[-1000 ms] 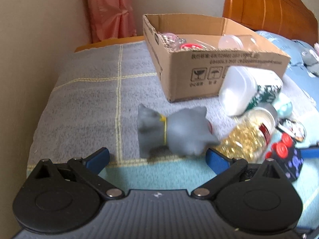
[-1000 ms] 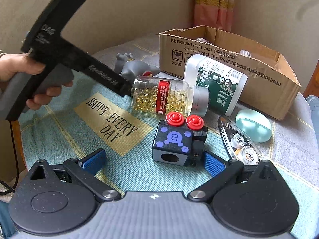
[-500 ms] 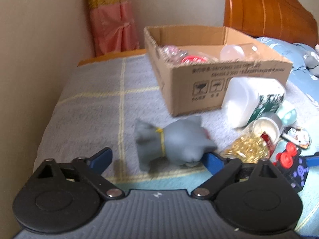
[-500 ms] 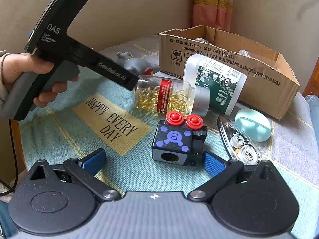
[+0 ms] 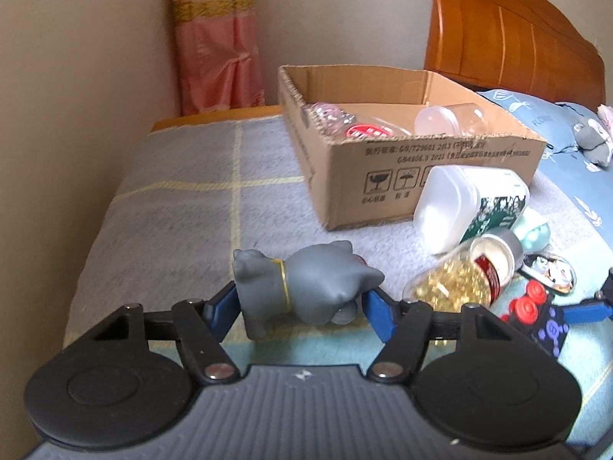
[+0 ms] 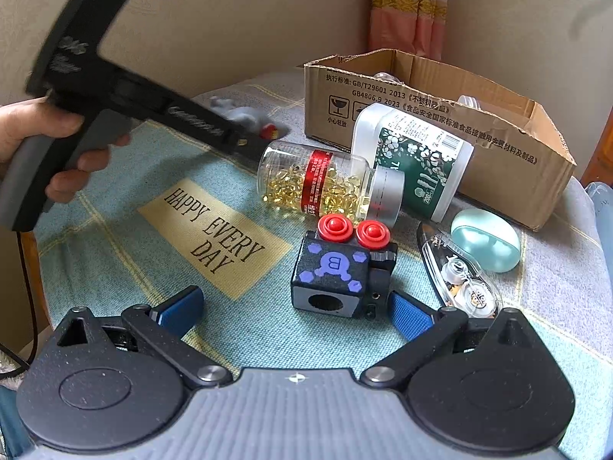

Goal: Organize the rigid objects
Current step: 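Approach the grey toy cat with left tool while right tool nears the cube, then grasp the grey toy cat with left tool while right tool grasps the black dice cube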

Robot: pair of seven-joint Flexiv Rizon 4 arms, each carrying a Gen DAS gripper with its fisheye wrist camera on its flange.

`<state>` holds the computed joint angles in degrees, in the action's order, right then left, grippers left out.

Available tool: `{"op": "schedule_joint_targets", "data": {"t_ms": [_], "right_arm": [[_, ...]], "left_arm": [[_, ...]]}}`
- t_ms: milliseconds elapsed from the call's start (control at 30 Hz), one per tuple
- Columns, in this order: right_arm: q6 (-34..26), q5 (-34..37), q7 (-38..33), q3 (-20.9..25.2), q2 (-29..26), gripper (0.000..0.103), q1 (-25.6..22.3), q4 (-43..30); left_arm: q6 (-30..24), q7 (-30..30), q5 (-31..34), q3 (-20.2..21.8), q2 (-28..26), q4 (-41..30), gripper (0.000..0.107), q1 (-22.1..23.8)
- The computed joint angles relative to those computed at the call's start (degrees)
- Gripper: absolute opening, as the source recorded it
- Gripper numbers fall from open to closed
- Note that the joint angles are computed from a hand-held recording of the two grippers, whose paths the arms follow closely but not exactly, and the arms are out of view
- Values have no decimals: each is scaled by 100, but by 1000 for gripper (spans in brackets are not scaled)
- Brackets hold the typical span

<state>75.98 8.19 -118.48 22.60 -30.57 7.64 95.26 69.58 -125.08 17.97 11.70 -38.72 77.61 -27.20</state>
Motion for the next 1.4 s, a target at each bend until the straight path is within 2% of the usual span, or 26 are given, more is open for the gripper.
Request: {"op": "schedule_joint_targets", "data": {"t_ms": [133, 267, 400, 467, 667, 733, 867, 1067, 1400], "right_arm": [[-9, -193, 448, -368, -14, 103, 253, -63], [-67, -487, 919, -632, -47, 102, 444, -137], [-71, -584, 935, -511, -122, 88, 381, -245], [-74, -636, 1008, -534, -130, 86, 407, -258], [-3, -805, 1302, -654, -218, 79, 505, -339], [82, -857, 1414, -703, -97, 74, 530, -157], [92, -967, 1571, -737, -72, 62, 525, -127], [-152, -940, 1408, -555, -77, 61, 334, -230], [-875, -398, 578, -277, 36, 60, 20, -580]], "left_arm": [[-2, -383, 179, 191, 228, 319, 66, -200], [-26, -620, 296, 184, 299, 408, 66, -229], [-158, -738, 504, 210, 268, 277, 68, -264], [-210, -816, 586, 226, 234, 198, 73, -272], [-235, -928, 619, 129, 130, 3, 75, -186], [-276, -911, 648, 132, 87, -75, 81, -197], [-238, -893, 588, 65, 58, -85, 80, -130], [-266, -452, 442, -99, 131, 2, 78, -6], [-464, 670, 59, -494, 467, 285, 78, 264]]}}
